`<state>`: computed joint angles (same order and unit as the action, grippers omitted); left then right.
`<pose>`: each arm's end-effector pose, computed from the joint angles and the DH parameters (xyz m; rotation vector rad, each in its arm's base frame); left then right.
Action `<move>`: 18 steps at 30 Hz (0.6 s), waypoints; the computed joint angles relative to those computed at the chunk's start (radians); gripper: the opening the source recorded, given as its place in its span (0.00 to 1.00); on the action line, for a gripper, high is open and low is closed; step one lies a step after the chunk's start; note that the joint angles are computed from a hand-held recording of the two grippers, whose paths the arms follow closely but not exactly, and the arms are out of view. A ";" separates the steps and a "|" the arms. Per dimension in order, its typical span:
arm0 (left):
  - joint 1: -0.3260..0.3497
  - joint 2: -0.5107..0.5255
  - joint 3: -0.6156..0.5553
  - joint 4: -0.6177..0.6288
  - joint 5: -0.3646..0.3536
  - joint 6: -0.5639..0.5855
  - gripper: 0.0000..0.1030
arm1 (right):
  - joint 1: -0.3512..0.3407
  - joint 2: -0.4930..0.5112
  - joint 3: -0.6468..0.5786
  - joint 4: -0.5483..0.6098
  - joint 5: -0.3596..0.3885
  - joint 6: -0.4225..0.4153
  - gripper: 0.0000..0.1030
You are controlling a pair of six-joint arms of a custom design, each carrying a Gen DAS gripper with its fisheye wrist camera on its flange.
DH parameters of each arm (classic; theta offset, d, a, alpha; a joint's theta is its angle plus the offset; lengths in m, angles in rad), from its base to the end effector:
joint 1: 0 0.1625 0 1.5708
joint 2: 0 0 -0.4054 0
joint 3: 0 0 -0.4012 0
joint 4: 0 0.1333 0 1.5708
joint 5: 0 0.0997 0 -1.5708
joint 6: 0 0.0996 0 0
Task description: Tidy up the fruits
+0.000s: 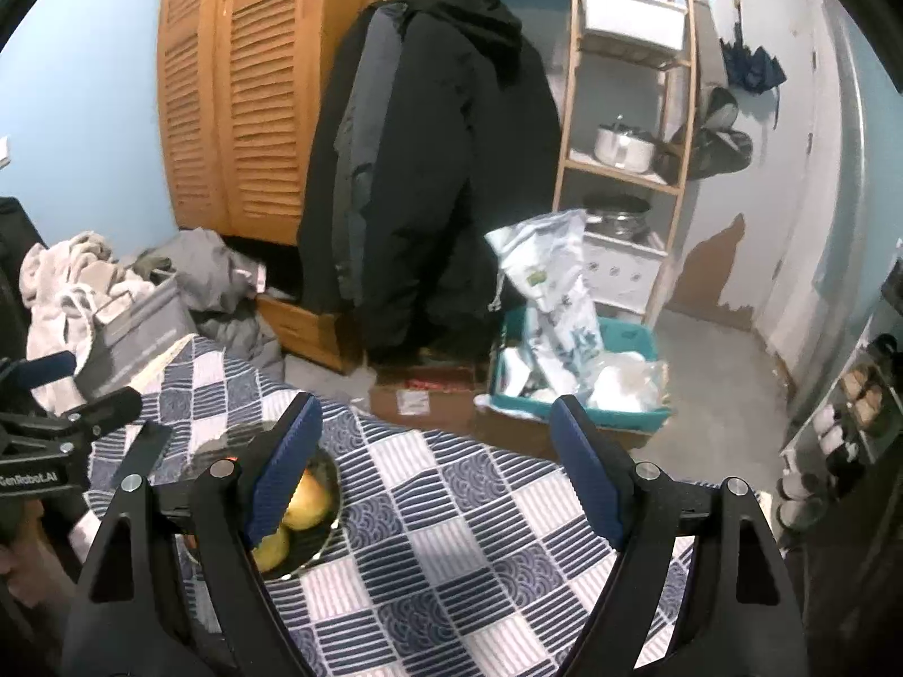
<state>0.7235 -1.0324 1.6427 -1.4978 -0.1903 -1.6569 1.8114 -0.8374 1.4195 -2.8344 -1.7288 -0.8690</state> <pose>-0.2983 -0.5718 0.2031 -0.2243 1.8730 -1.2177 0.2920 -0.6964 0.2295 1.3398 -2.3039 0.8332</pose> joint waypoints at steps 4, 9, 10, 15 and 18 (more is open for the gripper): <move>-0.002 0.006 -0.018 0.052 0.003 -0.040 0.99 | -0.007 -0.010 0.011 -0.032 0.007 -0.012 0.80; -0.002 0.015 -0.037 0.096 0.001 -0.082 0.99 | -0.016 -0.018 0.010 -0.036 0.019 -0.003 0.80; -0.003 0.016 -0.041 0.107 -0.001 -0.093 0.99 | -0.018 -0.018 0.009 -0.035 0.020 -0.002 0.80; -0.004 0.018 -0.042 0.112 0.004 -0.106 0.99 | -0.020 -0.016 0.001 -0.030 0.019 0.006 0.80; -0.004 0.018 -0.049 0.140 0.006 -0.127 0.99 | -0.021 -0.015 -0.001 -0.030 0.019 0.004 0.80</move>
